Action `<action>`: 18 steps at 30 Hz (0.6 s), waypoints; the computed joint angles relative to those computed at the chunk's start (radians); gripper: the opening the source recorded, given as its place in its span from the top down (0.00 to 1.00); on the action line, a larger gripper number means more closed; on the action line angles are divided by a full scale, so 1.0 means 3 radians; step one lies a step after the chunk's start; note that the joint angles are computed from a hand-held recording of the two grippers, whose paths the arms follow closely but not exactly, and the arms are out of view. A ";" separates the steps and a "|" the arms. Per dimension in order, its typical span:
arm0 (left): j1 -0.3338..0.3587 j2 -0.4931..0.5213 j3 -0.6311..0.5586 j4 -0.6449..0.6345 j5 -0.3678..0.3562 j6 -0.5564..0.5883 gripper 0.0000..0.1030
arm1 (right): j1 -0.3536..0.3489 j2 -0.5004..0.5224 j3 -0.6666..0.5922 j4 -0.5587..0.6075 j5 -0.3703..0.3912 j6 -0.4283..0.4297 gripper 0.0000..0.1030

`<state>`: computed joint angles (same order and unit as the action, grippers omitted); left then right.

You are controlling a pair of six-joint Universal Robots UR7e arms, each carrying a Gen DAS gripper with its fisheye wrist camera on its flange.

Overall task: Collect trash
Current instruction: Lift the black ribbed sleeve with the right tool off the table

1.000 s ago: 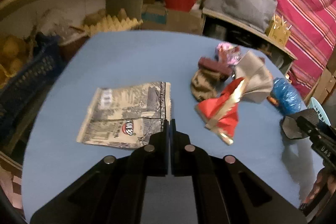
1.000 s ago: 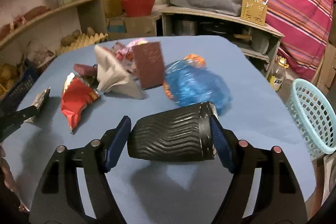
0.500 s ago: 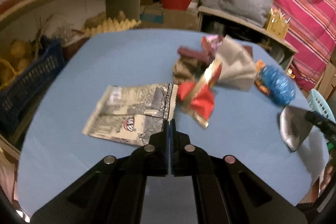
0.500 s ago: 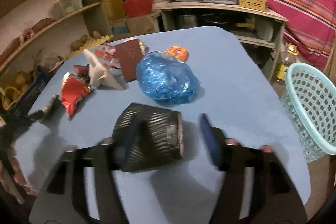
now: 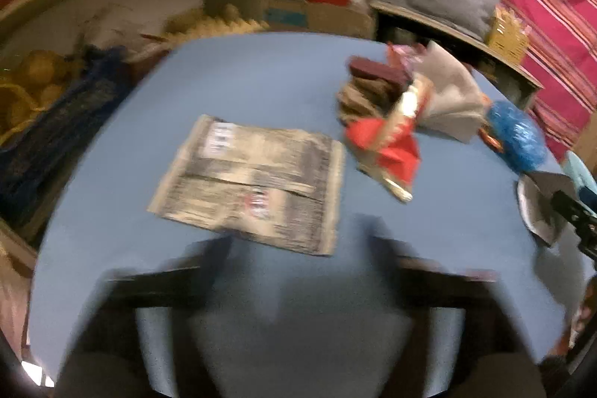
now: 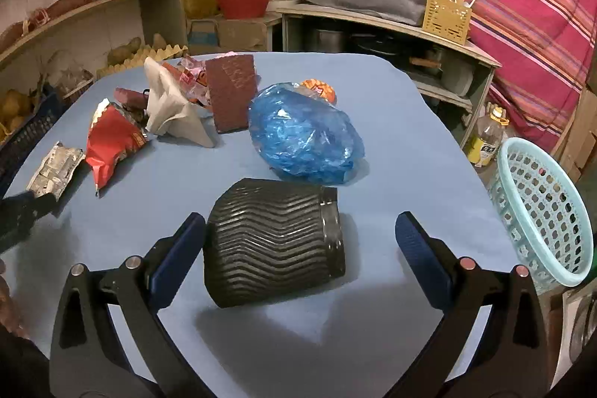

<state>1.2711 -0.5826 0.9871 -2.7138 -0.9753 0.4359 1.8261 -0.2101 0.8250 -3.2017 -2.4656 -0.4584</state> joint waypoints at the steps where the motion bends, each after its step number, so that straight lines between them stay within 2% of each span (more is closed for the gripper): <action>1: 0.0005 -0.0014 0.0060 -0.0157 -0.0018 0.0070 0.20 | 0.0005 0.0024 -0.0039 -0.0027 -0.0028 -0.0042 0.04; 5: 0.0005 0.0005 -0.0028 0.0044 -0.0045 0.0054 0.19 | 0.0015 0.0076 -0.0143 -0.0013 -0.0092 -0.0133 0.04; 7: -0.0012 0.0071 -0.0103 0.0074 0.0040 0.0146 0.19 | 0.0014 0.0062 -0.0138 0.0031 -0.0110 -0.0061 0.04; 11: -0.0008 0.0233 -0.0398 0.0352 0.0166 0.0174 0.19 | 0.0031 0.0141 -0.0268 0.0023 -0.0195 -0.0129 0.04; 12: 0.0007 0.0262 -0.0489 0.0464 0.0139 0.0112 0.19 | 0.0025 0.0123 -0.0252 0.0102 -0.0186 -0.0058 0.04; 15: 0.0046 0.0366 -0.0764 0.0785 0.0144 -0.0016 0.23 | 0.0001 -0.0011 -0.0135 0.0522 -0.0106 0.0439 0.04; 16: 0.0058 0.0380 -0.0813 0.0846 0.0118 -0.0057 0.32 | 0.0000 -0.0029 -0.0123 0.0597 -0.0092 0.0526 0.04; 18: 0.0080 0.0360 -0.0817 0.0863 0.0001 -0.0059 0.40 | 0.0008 -0.0027 -0.0151 0.0732 -0.0098 0.0629 0.04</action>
